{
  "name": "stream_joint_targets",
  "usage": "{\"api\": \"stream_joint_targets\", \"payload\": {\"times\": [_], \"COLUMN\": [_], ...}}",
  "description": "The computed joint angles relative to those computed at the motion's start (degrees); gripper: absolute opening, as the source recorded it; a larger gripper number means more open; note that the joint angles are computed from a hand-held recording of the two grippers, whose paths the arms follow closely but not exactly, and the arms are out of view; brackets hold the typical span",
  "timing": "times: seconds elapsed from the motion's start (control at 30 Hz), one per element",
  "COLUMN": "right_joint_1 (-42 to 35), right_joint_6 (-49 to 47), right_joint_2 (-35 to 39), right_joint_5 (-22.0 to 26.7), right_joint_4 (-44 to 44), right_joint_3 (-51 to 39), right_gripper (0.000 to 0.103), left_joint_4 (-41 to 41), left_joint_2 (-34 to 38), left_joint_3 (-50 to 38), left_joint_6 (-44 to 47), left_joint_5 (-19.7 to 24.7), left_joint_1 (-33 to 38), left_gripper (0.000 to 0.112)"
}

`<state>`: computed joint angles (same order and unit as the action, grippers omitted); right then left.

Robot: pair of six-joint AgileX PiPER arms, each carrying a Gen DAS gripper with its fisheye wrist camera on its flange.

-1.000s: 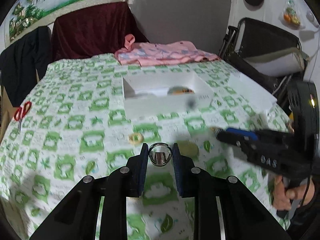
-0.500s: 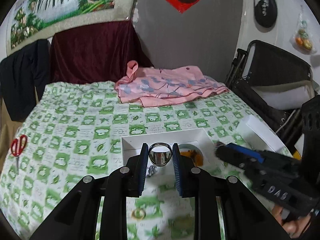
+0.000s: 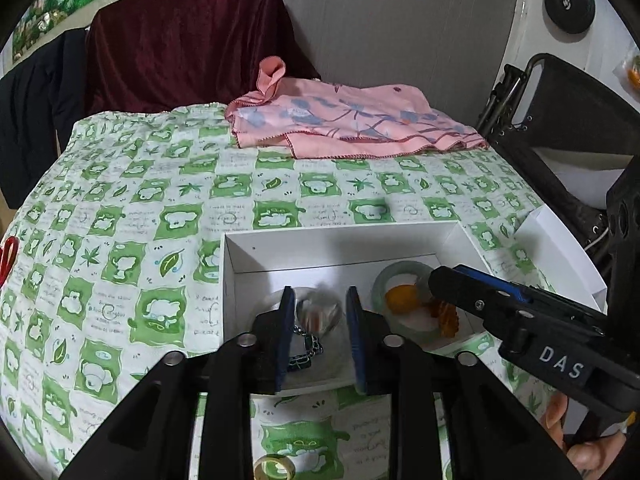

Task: Organize jewelry
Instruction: 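Carry both rings into the white box and open both tools, then move both tools back to the sheet and grasp a gold ring with left tool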

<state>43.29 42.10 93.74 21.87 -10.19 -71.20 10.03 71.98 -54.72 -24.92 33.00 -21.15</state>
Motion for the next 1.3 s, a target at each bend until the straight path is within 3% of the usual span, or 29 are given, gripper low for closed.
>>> {"api": "stream_joint_targets", "payload": {"times": [0.37,0.47,0.63,0.8,0.97,1.3], "right_joint_1": [1.68,2.23,4.77,7.08,9.51,15.19], "right_joint_6": [6.09,8.26,18.54,25.23,30.26,42.85], "right_joint_2": [-3.86,-4.57,-5.08,-5.64,-6.38,-10.72], "right_joint_5": [-1.43,-1.49,0.75,3.14,6.01,10.29], "right_joint_4": [-6.26,-8.27,-19.99,-28.12,-34.58,-45.55], "right_joint_3": [3.09,3.76,3.87,4.34,4.83,10.44], "right_gripper": [0.027,0.033,0.038,0.044,0.046,0.054], "left_joint_4": [8.20,10.41,16.88,27.53,39.36,48.01], "left_joint_2": [-4.20,-5.18,-5.95,-6.57,-6.95,-10.88], "left_joint_3": [2.32,2.78,3.33,4.12,5.27,8.61], "left_joint_6": [-8.26,-10.83,-17.75,-28.20,-39.59,-49.10], "left_joint_5": [-1.05,-0.90,0.38,3.98,10.38,22.82], "left_joint_1": [-2.46,-2.87,-4.56,-8.49,-15.10,-27.98], "left_gripper": [0.063,0.070,0.077,0.080,0.085,0.087]}}
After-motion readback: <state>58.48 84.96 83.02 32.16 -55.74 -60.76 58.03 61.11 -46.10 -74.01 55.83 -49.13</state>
